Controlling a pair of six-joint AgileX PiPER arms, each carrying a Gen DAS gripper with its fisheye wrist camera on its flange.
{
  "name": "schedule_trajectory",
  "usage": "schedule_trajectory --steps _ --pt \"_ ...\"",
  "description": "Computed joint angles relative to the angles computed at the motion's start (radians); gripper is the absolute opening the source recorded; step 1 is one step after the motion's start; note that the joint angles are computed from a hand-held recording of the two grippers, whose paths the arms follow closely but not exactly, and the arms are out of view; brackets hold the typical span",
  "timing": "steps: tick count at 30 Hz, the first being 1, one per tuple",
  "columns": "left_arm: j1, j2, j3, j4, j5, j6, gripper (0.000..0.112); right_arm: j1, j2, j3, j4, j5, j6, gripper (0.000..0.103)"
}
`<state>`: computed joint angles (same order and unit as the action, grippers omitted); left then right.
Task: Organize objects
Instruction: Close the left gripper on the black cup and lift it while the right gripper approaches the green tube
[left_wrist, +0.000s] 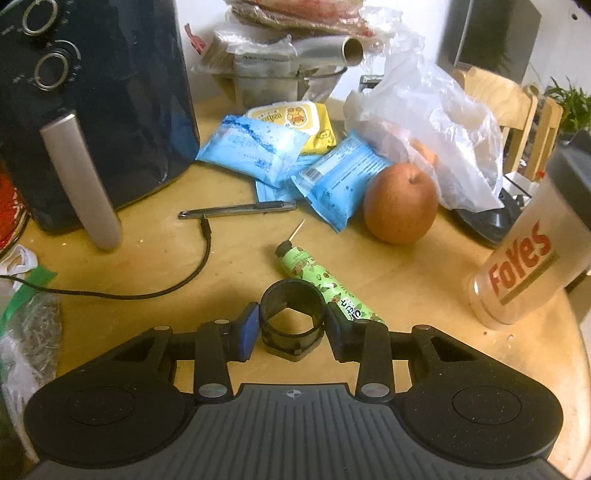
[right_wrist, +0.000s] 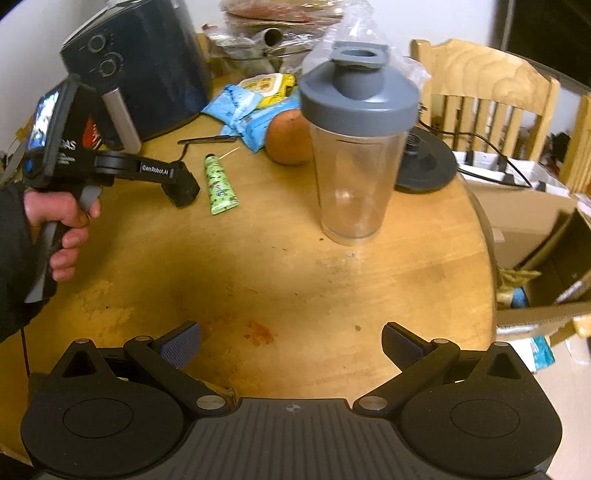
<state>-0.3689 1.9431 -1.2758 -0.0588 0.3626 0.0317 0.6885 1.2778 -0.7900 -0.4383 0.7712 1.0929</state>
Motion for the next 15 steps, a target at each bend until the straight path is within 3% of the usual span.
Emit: schedule_trajectory --steps 15 --pt "0.043 -0.231 0.192 -0.037 0.016 -0.046 0.037 -0.12 0.156 -0.095 0.163 -0.188 -0.386 0.103"
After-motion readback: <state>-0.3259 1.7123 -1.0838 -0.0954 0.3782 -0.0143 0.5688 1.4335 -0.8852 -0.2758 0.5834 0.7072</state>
